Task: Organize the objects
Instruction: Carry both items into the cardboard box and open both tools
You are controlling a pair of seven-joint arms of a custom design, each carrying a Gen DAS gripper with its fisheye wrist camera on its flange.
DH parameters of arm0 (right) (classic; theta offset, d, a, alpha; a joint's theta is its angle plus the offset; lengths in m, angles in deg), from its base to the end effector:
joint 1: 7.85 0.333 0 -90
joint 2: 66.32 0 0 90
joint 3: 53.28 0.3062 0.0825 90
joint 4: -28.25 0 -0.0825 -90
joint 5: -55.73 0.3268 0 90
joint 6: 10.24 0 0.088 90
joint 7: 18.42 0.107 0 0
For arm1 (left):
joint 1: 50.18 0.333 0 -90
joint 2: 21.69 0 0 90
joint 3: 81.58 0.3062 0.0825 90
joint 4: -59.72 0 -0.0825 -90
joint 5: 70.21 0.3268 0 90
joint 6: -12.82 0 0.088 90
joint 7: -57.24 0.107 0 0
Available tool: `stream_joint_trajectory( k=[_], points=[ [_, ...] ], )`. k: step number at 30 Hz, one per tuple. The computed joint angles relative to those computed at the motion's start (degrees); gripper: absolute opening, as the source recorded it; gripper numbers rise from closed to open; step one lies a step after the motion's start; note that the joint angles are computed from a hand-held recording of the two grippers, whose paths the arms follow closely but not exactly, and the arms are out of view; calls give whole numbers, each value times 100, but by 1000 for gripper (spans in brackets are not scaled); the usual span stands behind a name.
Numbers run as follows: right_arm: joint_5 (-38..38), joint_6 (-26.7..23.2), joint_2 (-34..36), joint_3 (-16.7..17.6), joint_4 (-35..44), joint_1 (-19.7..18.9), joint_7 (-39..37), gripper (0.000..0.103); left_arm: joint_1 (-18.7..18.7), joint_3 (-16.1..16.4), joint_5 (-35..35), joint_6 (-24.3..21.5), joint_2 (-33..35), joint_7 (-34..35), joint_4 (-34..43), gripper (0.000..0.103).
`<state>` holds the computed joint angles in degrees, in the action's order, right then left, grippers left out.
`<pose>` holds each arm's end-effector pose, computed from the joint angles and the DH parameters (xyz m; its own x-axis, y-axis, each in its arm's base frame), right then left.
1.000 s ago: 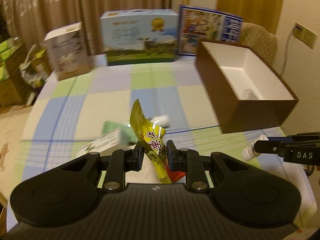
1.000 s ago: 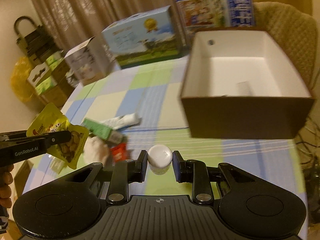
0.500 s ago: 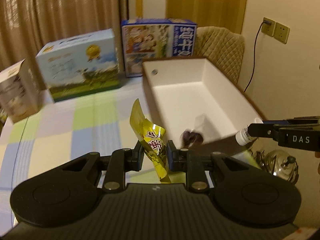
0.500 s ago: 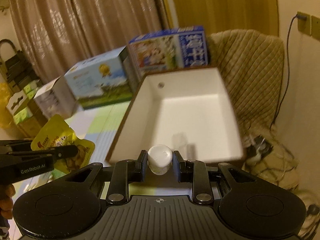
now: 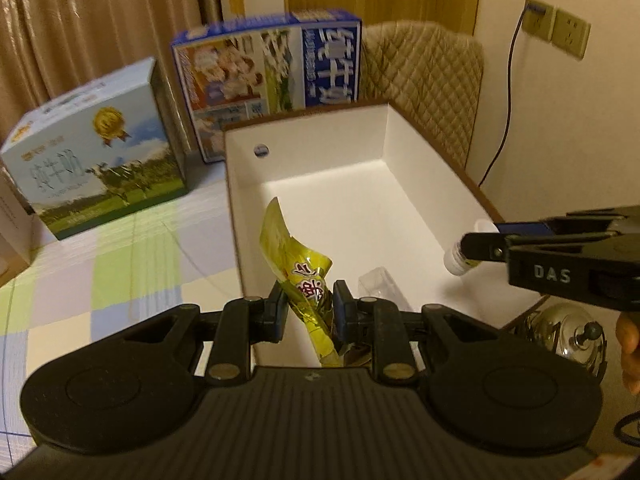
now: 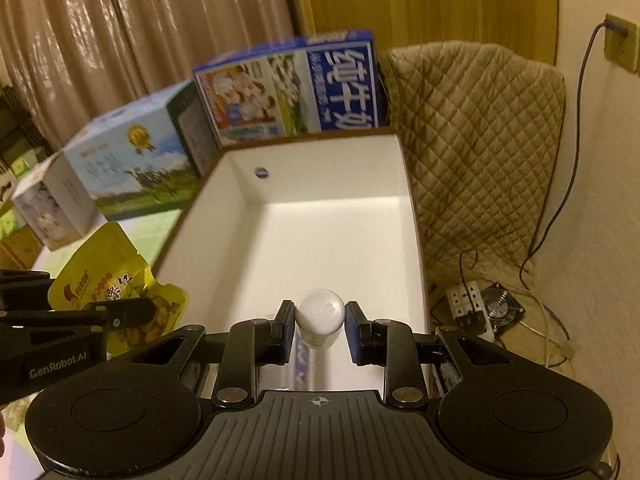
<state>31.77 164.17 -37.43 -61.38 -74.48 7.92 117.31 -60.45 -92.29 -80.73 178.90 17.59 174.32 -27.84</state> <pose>0.6392 0.1326 0.3826 -0.1503 -0.9746 -0.1662 -0.7046 0.2235 -0.6735 0.6716 -0.2105 0.3644 -0.5449 -0.8375 -0.0405 -0.6191 0.4345 -0.6541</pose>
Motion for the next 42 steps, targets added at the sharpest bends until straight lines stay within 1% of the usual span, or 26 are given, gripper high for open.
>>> stream_joint_trajectory(
  k=[3,6,10,13,15,17,20,22,24,27,29,33,36,37,38,39,42],
  points=[
    [209,-181,202,346,236,-338,-373,24,-235,229,192,-411,328,-233,536,19],
    [440,-334,384,576,464,-561,-712,24,-432,414,422,-816,690,-494,1121,19],
    [719,-482,559,757,709,-739,-1093,24,-521,462,645,-1527,1239,-729,2086,20],
    [923,-561,667,850,870,-827,-1308,24,-545,434,772,-2003,1678,-785,2886,19],
    [1039,-608,735,887,970,-860,-1421,24,-552,398,818,-2252,1950,-792,3393,25],
    [1129,-653,792,905,1054,-877,-1514,24,-564,378,860,-2401,2185,-782,3825,36],
    [1299,-747,863,1025,1167,-962,-1714,24,-584,370,910,-2555,2416,-791,4270,41],
    [1380,-755,907,1008,1215,-945,-1747,24,-574,357,911,-2681,2541,-805,4512,44],
    [1478,-829,952,1104,1298,-1012,-1889,24,-578,362,929,-2793,2652,-823,4722,47],
    [1523,-839,956,1026,1322,-945,-1893,24,-545,341,924,-2754,2596,-826,4612,52],
    [1532,-821,922,981,1288,-910,-1886,26,-507,311,893,-2641,2483,-809,4396,59],
    [1469,-697,726,812,1025,-779,-1704,33,-429,262,820,-2316,2152,-736,3791,64],
    [1471,-533,493,837,696,-797,-1622,39,-314,174,686,-2038,1815,-650,3209,68],
    [1480,-464,392,865,550,-816,-1608,41,-279,156,647,-1915,1682,-612,2976,71],
    [1489,-414,315,883,440,-827,-1588,44,-250,152,612,-1806,1548,-592,2748,74],
    [1506,-370,228,891,320,-826,-1542,51,-215,139,568,-1695,1419,-572,2529,74],
    [1620,-194,-19,1044,-43,-931,-1498,64,-33,0,342,-1385,1007,-427,1848,75]
  ],
)
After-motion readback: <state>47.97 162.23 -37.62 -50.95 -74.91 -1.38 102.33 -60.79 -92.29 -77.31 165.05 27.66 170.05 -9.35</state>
